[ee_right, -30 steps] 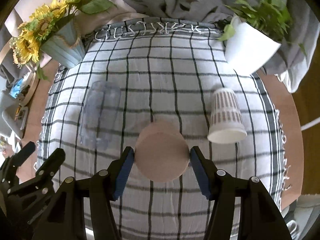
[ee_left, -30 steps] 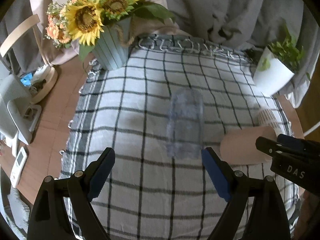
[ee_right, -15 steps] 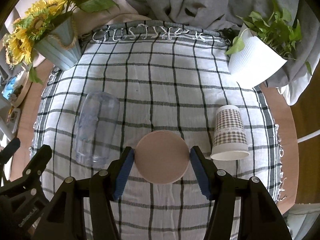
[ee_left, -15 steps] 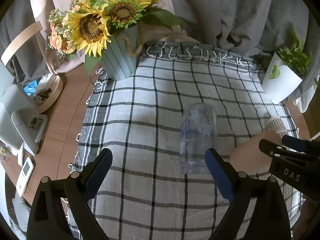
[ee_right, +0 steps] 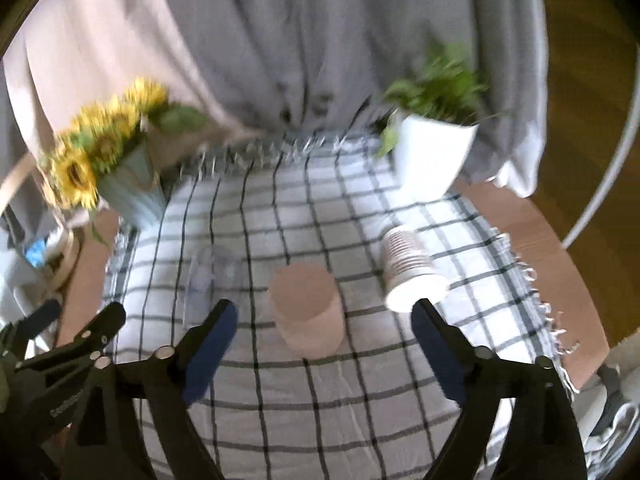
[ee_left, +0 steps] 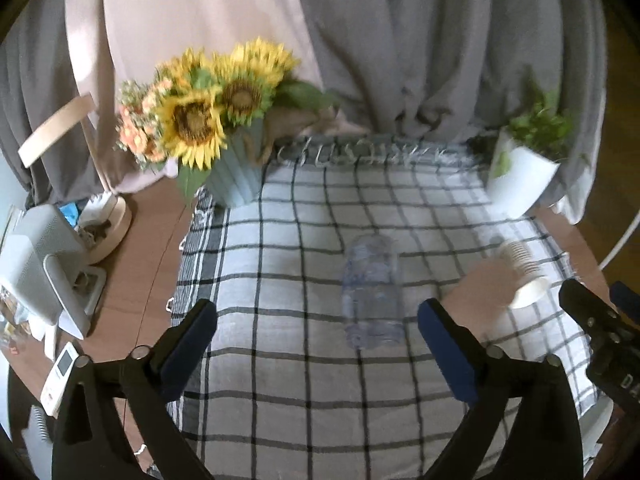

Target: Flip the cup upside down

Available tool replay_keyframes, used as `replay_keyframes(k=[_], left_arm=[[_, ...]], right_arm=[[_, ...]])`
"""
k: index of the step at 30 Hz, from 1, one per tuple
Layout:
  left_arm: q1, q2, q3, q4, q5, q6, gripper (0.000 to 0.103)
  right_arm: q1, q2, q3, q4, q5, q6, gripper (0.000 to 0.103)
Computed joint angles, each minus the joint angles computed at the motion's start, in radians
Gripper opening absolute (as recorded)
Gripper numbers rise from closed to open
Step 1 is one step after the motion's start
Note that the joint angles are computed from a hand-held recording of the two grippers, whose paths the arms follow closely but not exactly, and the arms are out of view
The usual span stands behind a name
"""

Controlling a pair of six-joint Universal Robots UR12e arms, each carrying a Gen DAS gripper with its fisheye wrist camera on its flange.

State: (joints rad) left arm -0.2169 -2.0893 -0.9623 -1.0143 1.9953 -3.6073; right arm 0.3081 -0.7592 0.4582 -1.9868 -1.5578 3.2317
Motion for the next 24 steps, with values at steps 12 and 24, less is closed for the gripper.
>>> replay_keyframes(k=[12, 24], left_arm=[[-0.108, 0.102, -0.138, 0.120, 0.143, -0.105, 0.103], [-0.228, 0.154, -0.201, 0.088, 0.304, -0.211, 0.103]], right_arm=[[-0.051, -0.293, 0.498, -0.413, 0.092, -0.019, 0.096], [-0.112, -0.479, 0.768, -0.557, 0.220, -0.118, 0.096]])
